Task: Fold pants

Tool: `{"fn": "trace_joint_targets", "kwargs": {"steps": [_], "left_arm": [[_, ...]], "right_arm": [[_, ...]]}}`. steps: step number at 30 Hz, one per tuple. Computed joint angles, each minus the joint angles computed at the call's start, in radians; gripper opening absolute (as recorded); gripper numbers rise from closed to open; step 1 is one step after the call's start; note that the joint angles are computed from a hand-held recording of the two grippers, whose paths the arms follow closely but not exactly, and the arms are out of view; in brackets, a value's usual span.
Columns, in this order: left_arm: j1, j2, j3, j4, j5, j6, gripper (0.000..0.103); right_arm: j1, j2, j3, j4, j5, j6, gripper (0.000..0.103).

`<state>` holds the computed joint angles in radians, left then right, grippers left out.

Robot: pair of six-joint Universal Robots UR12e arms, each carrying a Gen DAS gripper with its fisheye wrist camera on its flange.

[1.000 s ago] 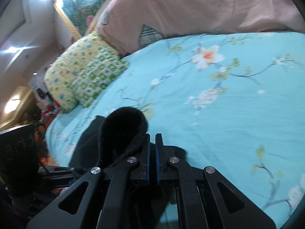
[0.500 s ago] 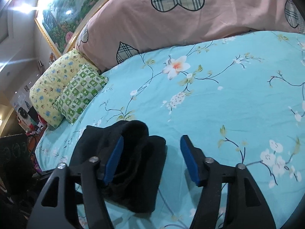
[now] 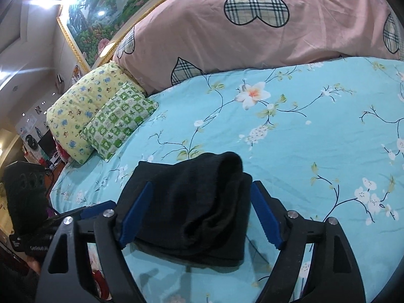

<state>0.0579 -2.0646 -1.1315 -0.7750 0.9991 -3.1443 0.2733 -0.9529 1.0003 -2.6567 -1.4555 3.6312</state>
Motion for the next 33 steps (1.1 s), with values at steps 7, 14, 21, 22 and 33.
{"fn": "trace_joint_targets", "kwargs": {"steps": [7,14,21,22,33], "left_arm": [[0.024,0.005,-0.015,0.031,0.022,-0.046,0.069],[0.046,0.001,-0.016,0.028,0.044,-0.083,0.072],[0.056,-0.011,-0.008,0.009,0.056,-0.1,0.072],[0.056,-0.013,-0.006,0.004,0.056,-0.1,0.072],[0.057,-0.042,0.026,-0.043,0.055,-0.108,0.074]], "right_arm": [[0.022,0.011,-0.022,0.016,-0.065,-0.022,0.085],[0.027,0.021,-0.033,0.032,-0.076,-0.009,0.085],[0.027,0.03,-0.035,0.052,-0.076,0.027,0.085],[0.026,0.031,-0.034,0.056,-0.077,0.034,0.085],[0.012,0.046,-0.039,0.091,-0.033,0.086,0.085]]}}
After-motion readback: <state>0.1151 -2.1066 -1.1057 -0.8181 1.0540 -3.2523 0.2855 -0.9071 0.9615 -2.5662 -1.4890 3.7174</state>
